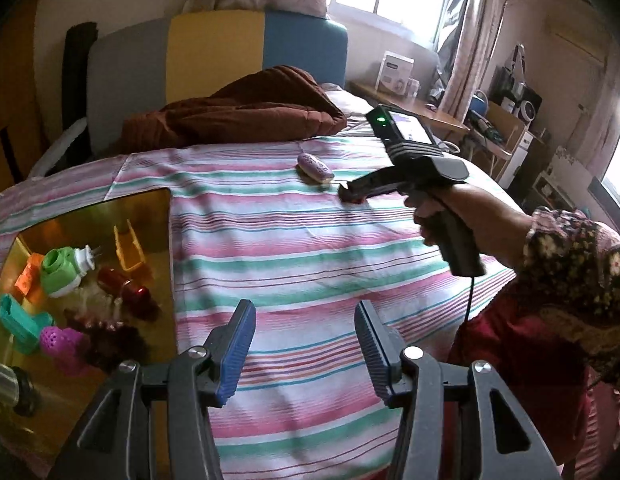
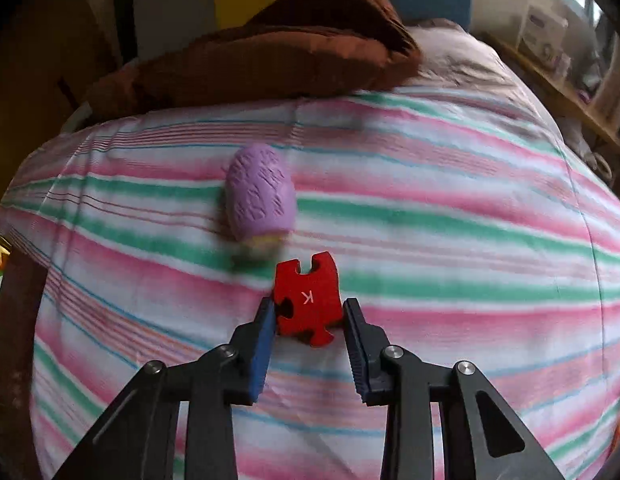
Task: Organize rigid objects
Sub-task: 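Grasp the red puzzle block with the right tool while the left tool grasps the lilac egg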
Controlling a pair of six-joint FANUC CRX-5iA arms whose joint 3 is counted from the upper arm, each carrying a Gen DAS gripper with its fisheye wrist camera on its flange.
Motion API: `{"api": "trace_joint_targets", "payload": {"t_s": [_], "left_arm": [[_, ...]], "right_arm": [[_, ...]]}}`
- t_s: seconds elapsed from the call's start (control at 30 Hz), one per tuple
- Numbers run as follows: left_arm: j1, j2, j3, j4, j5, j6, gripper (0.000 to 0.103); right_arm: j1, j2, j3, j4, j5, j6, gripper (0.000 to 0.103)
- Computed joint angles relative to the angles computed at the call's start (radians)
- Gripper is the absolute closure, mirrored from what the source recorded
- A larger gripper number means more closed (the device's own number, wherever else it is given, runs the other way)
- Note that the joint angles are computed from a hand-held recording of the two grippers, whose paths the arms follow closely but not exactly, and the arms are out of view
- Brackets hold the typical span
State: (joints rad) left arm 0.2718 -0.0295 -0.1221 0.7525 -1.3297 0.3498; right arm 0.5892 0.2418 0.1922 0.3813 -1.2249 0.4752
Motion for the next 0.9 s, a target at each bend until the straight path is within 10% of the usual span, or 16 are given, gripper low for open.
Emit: {"api": "trace_joint_targets", "payload": {"t_s": [0.33,0.9], "left_arm": [[-0.170,0.118,0.169,-0.069,0.040,0.219,0.051],[-0.511,0.495,0.654,-0.465,0.156,0.727,0.046]], "right_arm": [[0.024,-0.181,-0.224,0.022,0.072,-0.246,0.068],[-0.010,-0.212,-0.208,-0.067,0.062,-0.254,0.068]]}}
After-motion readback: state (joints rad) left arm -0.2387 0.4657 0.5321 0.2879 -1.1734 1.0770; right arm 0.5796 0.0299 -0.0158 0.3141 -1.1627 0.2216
